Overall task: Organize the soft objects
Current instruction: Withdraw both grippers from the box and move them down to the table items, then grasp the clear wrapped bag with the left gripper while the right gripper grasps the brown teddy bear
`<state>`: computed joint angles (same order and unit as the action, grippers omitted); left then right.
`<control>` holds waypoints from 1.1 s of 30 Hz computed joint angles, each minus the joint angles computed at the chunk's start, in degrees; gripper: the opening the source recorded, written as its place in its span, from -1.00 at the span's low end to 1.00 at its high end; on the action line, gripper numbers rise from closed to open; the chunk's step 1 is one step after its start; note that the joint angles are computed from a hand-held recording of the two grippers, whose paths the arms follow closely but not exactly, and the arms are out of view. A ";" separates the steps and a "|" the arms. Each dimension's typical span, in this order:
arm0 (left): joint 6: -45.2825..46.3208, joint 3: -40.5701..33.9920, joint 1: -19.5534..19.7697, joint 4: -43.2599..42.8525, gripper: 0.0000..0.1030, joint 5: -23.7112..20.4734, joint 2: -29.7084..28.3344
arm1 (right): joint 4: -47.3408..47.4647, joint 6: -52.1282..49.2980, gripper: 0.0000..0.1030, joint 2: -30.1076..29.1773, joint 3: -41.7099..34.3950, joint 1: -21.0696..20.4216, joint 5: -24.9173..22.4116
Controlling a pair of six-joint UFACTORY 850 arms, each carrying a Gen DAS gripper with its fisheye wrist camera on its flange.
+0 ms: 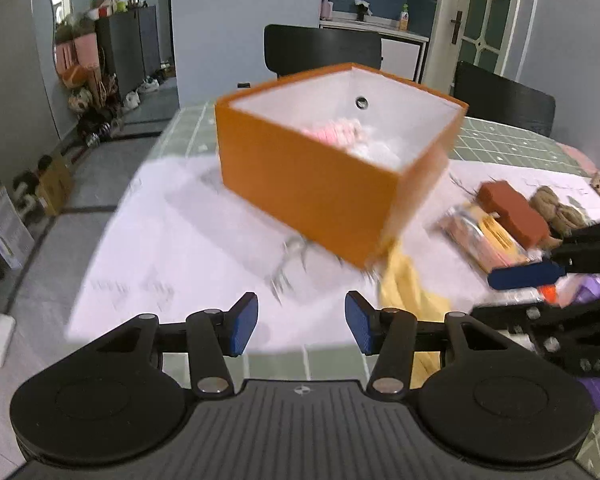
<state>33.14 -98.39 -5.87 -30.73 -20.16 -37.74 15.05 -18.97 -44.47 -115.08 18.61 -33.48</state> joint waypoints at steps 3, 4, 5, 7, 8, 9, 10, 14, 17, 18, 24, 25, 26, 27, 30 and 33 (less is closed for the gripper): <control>7.48 5.64 -0.08 -8.94 0.18 1.15 2.68 | 6.70 -5.76 -0.31 6.70 12.41 -0.09 5.61; 9.82 7.54 -0.36 -11.08 0.20 1.83 3.58 | 8.70 -7.54 -0.31 8.61 15.91 -0.13 6.97; 12.17 9.32 -0.79 -12.62 0.21 2.51 4.48 | 10.75 -9.52 -0.31 10.25 18.90 -0.21 7.93; 16.85 12.70 -1.71 -15.05 0.22 3.79 6.29 | 15.44 -14.49 -0.29 13.98 25.30 -0.57 9.95; 19.18 14.11 -2.08 -16.41 0.23 3.97 7.10 | 17.95 -17.38 -0.28 15.97 28.51 -0.79 10.74; 23.02 15.64 -2.31 -19.39 0.23 3.82 7.91 | 20.45 -19.96 -0.27 17.56 30.99 -0.92 11.03; 26.52 17.04 -2.50 -22.49 0.24 3.51 8.67 | 22.99 -22.61 -0.27 19.05 33.21 -1.24 10.97; 32.95 20.90 -2.98 -28.19 0.25 1.97 10.89 | 28.96 -30.98 -0.26 24.68 40.58 -2.76 9.50; 33.53 22.72 -3.32 -29.28 0.25 1.38 12.10 | 30.52 -32.72 -0.25 27.32 43.81 -4.09 7.94; 33.98 23.25 -3.49 -30.02 0.26 1.02 12.59 | 30.41 -32.88 -0.25 28.09 44.78 -4.47 7.55; 33.37 25.44 -4.78 -30.46 0.44 -1.85 15.02 | 22.14 -26.55 -0.20 32.52 49.44 -6.20 8.37; 33.07 25.62 -4.94 -30.73 0.48 -2.77 15.27 | 19.82 -24.62 -0.18 33.09 49.93 -6.60 8.37; 32.56 25.59 -5.15 -31.14 0.58 -3.80 15.27 | 16.60 -21.81 -0.15 33.74 50.49 -6.99 8.42; 32.38 25.62 -5.30 -32.14 0.64 -4.86 15.30 | 13.64 -19.11 -0.14 34.27 50.86 -7.35 8.34; 29.94 25.63 -5.88 -33.43 0.69 -6.66 14.90 | 6.97 -13.14 -0.11 35.76 51.93 -8.95 7.91; 22.67 25.36 -6.08 -34.28 0.69 -7.55 14.19 | 2.49 -8.99 -0.09 37.05 52.49 -10.32 8.20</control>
<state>55.81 -73.03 -11.95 -65.01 -27.71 -23.55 17.53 -27.96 -7.43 -62.60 8.29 -25.28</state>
